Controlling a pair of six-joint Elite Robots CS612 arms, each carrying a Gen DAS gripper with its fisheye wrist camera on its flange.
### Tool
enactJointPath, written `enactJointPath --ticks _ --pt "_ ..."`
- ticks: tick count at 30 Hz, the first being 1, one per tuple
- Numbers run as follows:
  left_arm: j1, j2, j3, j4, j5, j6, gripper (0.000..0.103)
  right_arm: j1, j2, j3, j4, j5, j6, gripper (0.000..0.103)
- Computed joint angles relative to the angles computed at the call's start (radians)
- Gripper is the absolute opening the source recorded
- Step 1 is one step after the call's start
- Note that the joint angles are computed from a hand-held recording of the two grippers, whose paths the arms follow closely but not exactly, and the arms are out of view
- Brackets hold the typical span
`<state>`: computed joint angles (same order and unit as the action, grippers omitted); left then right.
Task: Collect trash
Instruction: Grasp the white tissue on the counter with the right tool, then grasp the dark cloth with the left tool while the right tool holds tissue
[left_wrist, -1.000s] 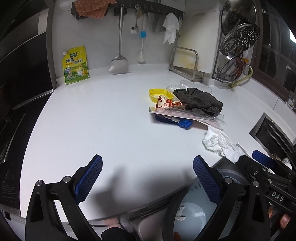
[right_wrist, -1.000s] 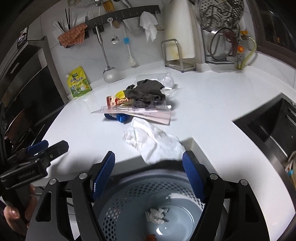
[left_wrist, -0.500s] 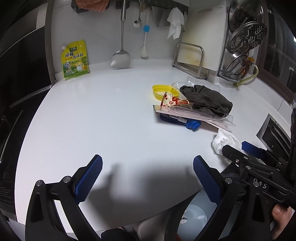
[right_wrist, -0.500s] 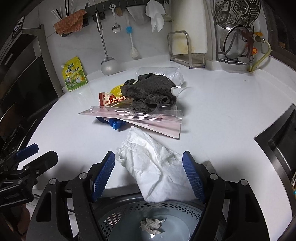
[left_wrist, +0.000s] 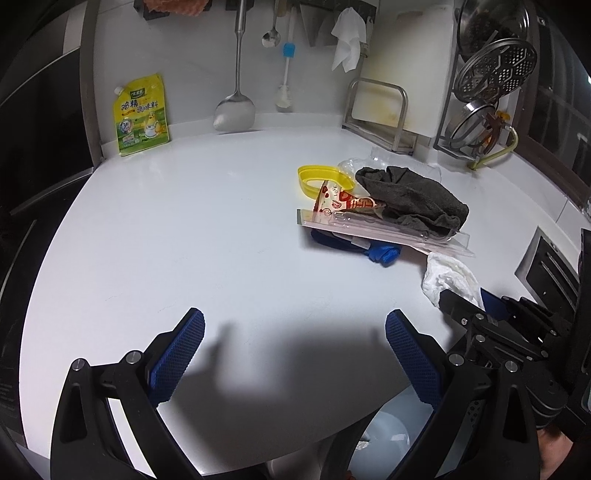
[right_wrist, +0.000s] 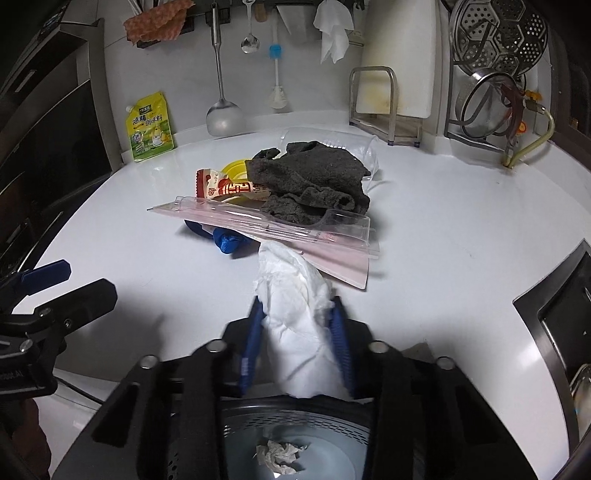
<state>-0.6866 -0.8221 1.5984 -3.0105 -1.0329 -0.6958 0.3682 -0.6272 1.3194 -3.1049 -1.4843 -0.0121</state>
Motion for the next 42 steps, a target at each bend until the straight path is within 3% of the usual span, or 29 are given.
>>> enactJointPath --ticks 10,18,32,34,37,39,42 --pt "0.008 0.027 -0.074 -0.006 -0.034 0.021 0.096 -0.048 -0.045 0.082 -0.093 0.072 0.104 0.021" --pt "0.009 0.087 -0.207 0.027 -0.042 0.056 0.096 -0.090 -0.076 0.118 -0.132 0.044 0.141 0.021" --pt "0.000 0.207 -0.443 0.212 0.027 0.100 0.095 -0.133 -0.067 0.116 -0.154 0.100 0.226 0.021" --pt "-0.001 0.218 -0.459 0.219 0.027 0.119 0.080 -0.137 -0.066 0.118 -0.163 0.111 0.240 0.021" --pt "0.002 0.229 -0.481 0.269 0.009 0.127 0.047 -0.138 -0.067 0.123 -0.183 0.116 0.241 0.021" --pt "0.010 0.228 -0.481 0.273 -0.035 0.126 0.013 -0.137 -0.068 0.126 -0.192 0.117 0.240 0.021" --pt "0.017 0.226 -0.473 0.254 -0.064 0.123 0.006 -0.138 -0.067 0.127 -0.193 0.124 0.242 0.021"
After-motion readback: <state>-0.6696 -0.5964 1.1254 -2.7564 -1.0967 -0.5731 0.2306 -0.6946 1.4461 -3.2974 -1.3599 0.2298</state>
